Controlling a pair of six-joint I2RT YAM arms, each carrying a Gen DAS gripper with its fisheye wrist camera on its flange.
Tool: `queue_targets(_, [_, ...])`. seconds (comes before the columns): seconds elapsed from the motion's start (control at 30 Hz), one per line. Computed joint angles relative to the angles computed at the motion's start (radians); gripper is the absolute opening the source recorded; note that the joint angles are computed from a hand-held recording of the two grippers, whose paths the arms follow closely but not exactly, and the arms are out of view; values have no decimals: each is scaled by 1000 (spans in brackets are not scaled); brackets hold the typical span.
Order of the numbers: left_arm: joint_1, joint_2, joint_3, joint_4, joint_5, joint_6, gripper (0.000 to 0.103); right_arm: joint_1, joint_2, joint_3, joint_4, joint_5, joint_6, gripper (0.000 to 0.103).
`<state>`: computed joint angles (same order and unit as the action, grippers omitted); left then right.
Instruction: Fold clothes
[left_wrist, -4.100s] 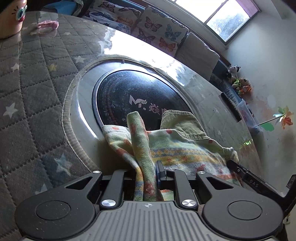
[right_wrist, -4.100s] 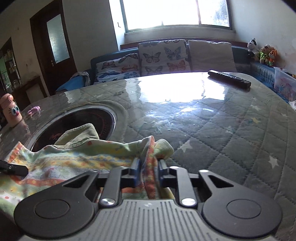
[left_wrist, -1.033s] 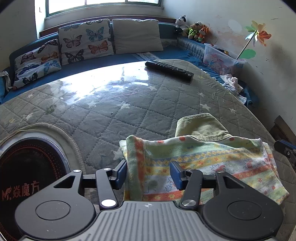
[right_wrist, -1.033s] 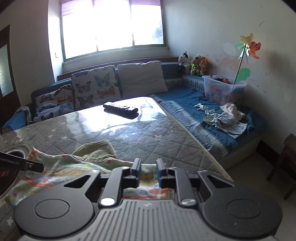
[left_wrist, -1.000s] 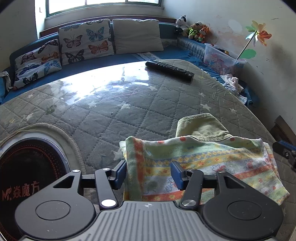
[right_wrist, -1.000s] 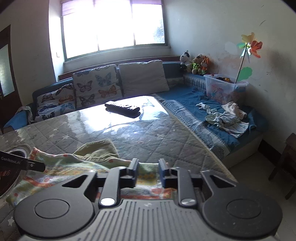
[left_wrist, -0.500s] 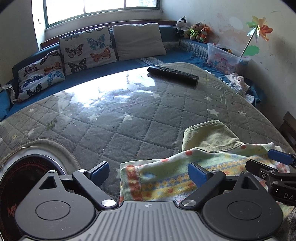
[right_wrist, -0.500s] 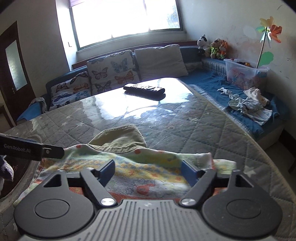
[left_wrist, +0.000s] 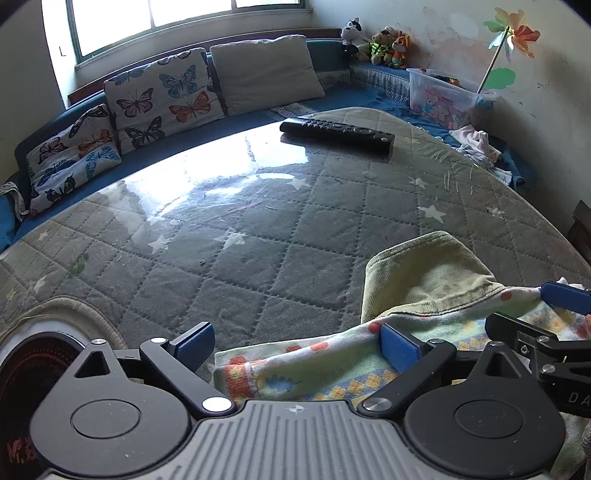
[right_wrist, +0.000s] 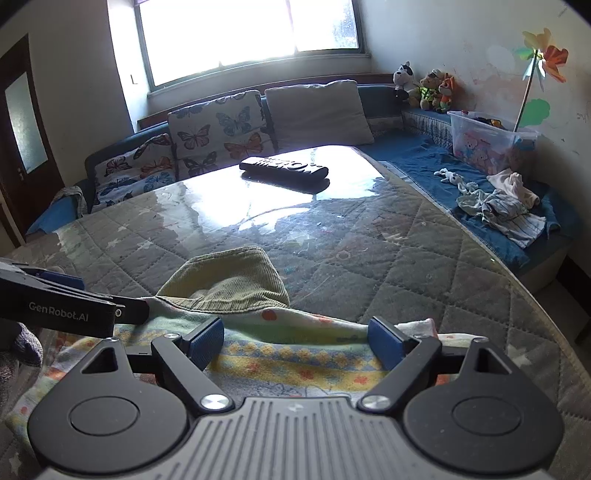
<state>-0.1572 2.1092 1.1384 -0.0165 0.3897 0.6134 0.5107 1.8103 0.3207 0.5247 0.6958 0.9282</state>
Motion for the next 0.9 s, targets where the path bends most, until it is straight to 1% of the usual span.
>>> queue_targets(0.2, [1, 3, -1, 3, 1, 5, 100, -6, 6, 24, -29, -5, -25, 91])
queue_targets(0.27, [3, 1, -1, 2, 3, 8, 100, -5, -2, 25, -39, -9, -25, 96])
queue_targets(0.3, [4, -1, -3, 3, 4, 8, 100, 0, -10, 27, -54, -7, -21, 98])
queue_targets(0.5, [14, -20, -24, 13, 6, 16, 100, 45, -40, 45, -135, 22, 7, 103])
queue_targets(0.7, [31, -45, -60, 28, 13, 28, 100, 117, -51, 83, -247, 73, 65, 103])
queue_targets(0.9, [50, -72, -100, 43, 25, 42, 101, 173, -44, 91, -300, 79, 145, 103])
